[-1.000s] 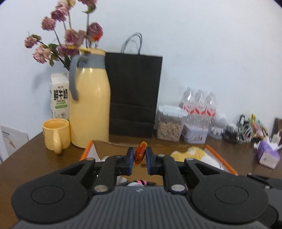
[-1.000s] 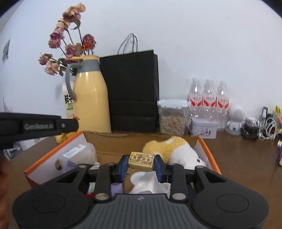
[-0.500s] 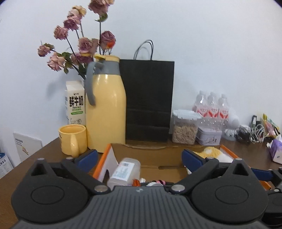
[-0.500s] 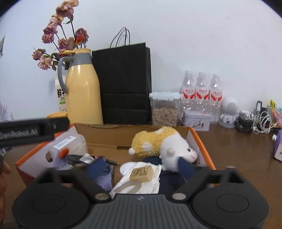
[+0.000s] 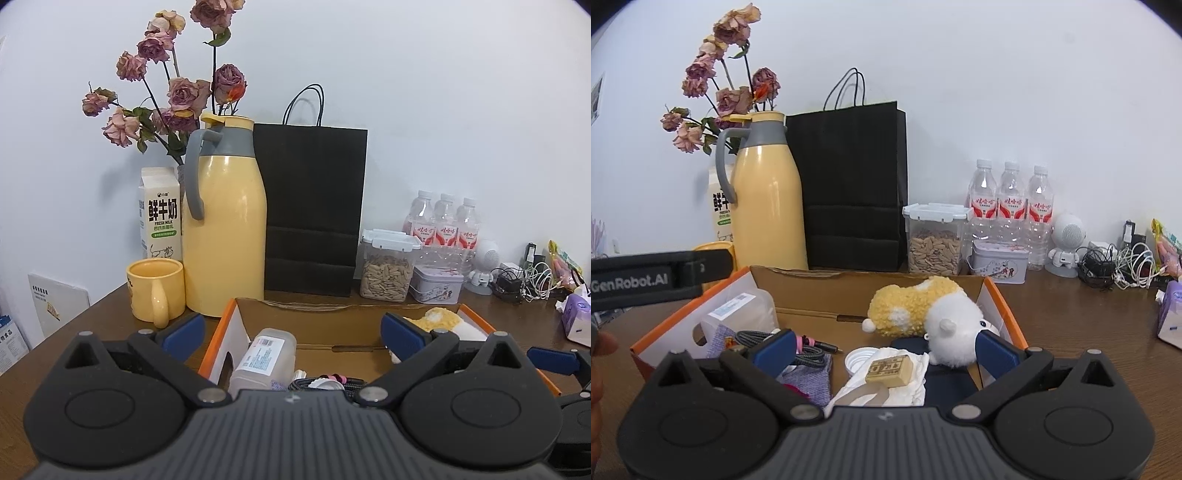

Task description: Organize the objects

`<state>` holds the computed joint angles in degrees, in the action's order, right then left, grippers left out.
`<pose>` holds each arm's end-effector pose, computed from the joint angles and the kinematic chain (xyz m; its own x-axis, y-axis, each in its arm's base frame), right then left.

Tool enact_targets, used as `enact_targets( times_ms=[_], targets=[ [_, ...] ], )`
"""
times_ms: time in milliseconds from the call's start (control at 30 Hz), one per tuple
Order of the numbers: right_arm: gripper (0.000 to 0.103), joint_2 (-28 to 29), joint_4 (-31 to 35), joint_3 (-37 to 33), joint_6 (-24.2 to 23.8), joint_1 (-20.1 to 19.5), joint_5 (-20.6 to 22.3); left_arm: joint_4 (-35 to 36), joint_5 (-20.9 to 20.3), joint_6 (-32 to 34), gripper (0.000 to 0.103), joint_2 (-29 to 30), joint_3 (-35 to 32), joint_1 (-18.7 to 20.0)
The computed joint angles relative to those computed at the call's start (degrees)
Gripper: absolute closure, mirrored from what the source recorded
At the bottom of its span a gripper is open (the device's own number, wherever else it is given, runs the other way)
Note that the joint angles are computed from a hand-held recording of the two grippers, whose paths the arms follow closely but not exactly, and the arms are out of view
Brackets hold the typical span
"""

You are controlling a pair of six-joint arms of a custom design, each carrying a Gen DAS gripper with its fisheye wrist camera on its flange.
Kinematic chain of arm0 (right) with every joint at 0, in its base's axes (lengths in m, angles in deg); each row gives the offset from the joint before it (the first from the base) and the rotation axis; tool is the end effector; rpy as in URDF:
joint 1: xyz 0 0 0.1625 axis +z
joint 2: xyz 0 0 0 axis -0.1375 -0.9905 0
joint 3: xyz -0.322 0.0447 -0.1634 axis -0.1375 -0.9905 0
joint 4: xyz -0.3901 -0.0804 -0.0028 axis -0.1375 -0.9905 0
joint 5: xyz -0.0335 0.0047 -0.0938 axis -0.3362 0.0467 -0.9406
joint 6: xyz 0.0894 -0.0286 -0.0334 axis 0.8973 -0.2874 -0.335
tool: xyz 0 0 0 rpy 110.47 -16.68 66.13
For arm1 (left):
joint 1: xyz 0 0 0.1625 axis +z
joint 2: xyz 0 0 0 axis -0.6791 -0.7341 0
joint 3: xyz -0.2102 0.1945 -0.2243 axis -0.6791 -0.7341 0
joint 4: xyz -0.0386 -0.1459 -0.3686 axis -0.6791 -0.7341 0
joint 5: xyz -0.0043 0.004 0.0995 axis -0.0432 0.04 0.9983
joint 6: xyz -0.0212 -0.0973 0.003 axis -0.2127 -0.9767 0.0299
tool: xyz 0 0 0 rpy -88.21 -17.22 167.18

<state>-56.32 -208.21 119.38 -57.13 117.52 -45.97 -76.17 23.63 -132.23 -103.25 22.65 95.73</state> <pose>0.2664 -0.5280 0.0822 -0.7160 0.0783 0.6937 -0.6290 0.3587 -0.6897 -0.1677 -0.5403 0.2374 -0.7275 0.2282 -0.6470 0.6854 0.2841 -0.6705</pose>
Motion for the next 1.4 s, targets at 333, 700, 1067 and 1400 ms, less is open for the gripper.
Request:
enact_targets(
  times_ms=[333,700,1067,1400],
  targets=[
    [0.000,-2.00,-3.03,2.96,-1.55,4.12,-3.49,2.49,-3.25,0.45,0.000,-6.38,4.82,-2.97],
    [0.000,-5.62,-3.29,10.44,2.66,9.35,-9.61,9.57,-9.61,-2.42,0.000,-15.12,11.60,-7.90],
    [0.000,-7.70,-1.11,17.13,9.46,13.24,-15.89,18.57,-15.91,-10.64,0.000,-19.34,16.90,-11.23],
    [0.000,-8.75,3.96,20.90,17.35,13.61,-17.61,24.05,-17.51,-16.81,0.000,-19.37,18.81,-11.38]
  ],
)
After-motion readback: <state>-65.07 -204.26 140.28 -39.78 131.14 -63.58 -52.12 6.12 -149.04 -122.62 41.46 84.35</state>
